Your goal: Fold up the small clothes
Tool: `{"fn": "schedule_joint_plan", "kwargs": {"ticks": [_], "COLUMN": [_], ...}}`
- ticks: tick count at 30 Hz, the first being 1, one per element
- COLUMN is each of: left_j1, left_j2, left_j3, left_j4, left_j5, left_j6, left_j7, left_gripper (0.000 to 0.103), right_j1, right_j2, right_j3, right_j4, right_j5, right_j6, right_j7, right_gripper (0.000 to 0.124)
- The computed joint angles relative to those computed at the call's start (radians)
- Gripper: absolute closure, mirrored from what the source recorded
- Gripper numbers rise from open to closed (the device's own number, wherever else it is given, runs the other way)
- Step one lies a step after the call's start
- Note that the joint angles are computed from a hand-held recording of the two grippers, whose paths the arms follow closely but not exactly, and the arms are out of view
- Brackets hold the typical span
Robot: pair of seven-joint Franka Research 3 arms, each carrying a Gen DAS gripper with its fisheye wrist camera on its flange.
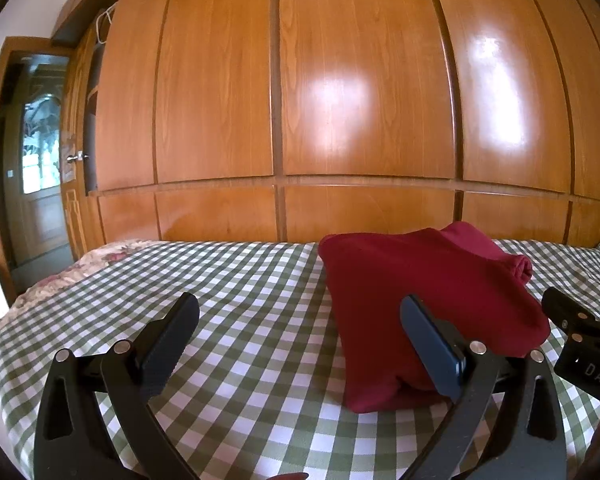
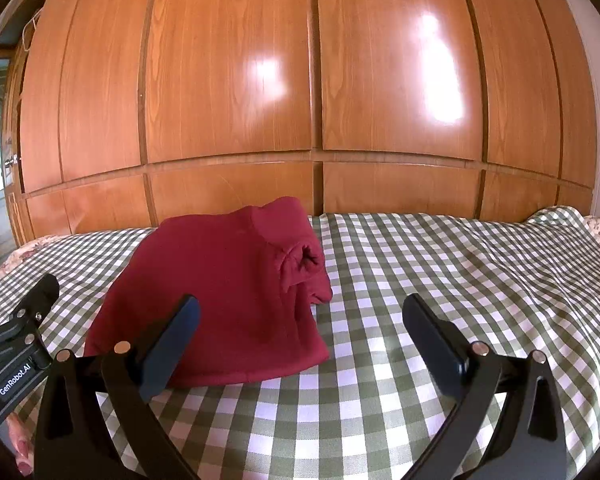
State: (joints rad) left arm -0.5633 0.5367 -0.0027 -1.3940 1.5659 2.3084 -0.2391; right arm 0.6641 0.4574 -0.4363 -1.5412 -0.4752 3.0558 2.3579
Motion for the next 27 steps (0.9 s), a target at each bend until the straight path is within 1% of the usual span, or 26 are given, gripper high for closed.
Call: {"fn": "schedule_joint_plan", "kwargs": {"ticks": [27], "left_j1": [0.0], "left_j2": [0.002], "left_j3": [0.001], "left_j4": [0.002], "left_j5": [-0.005], "left_j6": [0.002], "left_j7": [0.003], "left_gripper": [0.003], "right_j1": [0.005], "right_j2": [0.002], "right_j3": [-0.007], "right_j4": [-0.004], "right_j5": [0.02], "right_j6": [0.005], "right_j7": [-0.015], "right_gripper": [0.023]}}
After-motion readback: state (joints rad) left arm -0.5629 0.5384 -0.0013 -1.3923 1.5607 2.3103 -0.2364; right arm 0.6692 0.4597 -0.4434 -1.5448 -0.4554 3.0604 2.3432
